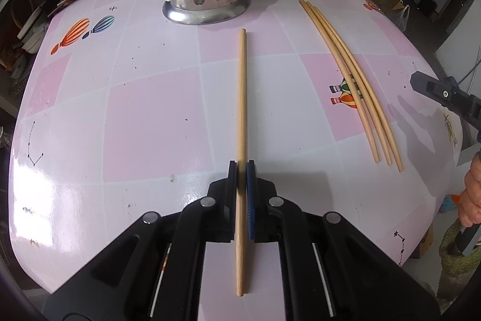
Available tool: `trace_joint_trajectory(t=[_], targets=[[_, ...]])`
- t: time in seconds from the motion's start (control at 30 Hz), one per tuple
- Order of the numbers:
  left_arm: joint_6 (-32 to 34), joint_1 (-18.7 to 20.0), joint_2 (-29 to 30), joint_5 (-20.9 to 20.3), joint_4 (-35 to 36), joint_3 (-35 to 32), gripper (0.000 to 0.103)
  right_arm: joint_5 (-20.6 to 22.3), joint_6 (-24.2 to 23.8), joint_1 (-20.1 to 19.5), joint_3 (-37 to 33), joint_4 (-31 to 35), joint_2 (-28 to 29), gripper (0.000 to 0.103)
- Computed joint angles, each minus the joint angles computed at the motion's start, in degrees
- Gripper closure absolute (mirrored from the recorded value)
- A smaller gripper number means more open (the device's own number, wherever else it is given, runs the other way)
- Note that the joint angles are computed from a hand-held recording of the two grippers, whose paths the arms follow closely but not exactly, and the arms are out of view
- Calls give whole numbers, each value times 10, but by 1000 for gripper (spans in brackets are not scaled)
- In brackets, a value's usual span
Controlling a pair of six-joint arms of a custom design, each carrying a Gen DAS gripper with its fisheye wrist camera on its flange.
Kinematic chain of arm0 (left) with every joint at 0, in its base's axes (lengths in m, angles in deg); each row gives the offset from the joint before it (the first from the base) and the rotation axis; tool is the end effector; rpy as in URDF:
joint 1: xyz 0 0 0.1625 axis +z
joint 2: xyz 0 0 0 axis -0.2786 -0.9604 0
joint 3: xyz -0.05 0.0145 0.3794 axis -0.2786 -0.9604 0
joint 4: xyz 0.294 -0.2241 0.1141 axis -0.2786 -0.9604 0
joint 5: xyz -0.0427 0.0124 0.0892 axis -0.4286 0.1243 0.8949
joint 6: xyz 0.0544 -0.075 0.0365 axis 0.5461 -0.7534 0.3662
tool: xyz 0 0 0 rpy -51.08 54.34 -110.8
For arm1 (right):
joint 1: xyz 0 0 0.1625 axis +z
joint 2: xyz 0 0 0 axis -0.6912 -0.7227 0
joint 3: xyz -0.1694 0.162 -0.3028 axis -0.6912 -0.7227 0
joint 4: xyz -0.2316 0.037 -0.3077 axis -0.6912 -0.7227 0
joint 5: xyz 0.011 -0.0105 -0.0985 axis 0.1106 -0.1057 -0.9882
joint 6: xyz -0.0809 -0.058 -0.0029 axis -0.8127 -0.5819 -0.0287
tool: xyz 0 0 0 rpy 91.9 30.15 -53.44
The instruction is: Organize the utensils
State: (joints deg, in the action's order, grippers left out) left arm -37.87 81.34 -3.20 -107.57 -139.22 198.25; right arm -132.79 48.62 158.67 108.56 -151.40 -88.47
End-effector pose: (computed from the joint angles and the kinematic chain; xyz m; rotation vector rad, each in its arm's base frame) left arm -0.0101 -0.4840 0.2796 0.6314 2.4174 -0.2968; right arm 0.2898 -0.4320 0.0159 0.1278 -2.6251 0.9529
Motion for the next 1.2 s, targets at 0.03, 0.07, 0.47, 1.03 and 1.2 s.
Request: trace_joint_trajectory(t=[0.03,0.07,0.47,1.03,1.2], targets=[[1,1,0,-3,-2,0,97,0,0,0,-1,1,0,71],[2,3,0,-5,-5,-1,97,0,1,0,-1,2,0,70],[29,7,-5,-12,-47,-2,78,2,1,1,-5,11,1,61],[82,4,61,-31,-79,-51,69,4,4,-1,-4,11,2,61],[95,3,107,-20,-87,-84,70,3,3,-2,-3,11,2,61]])
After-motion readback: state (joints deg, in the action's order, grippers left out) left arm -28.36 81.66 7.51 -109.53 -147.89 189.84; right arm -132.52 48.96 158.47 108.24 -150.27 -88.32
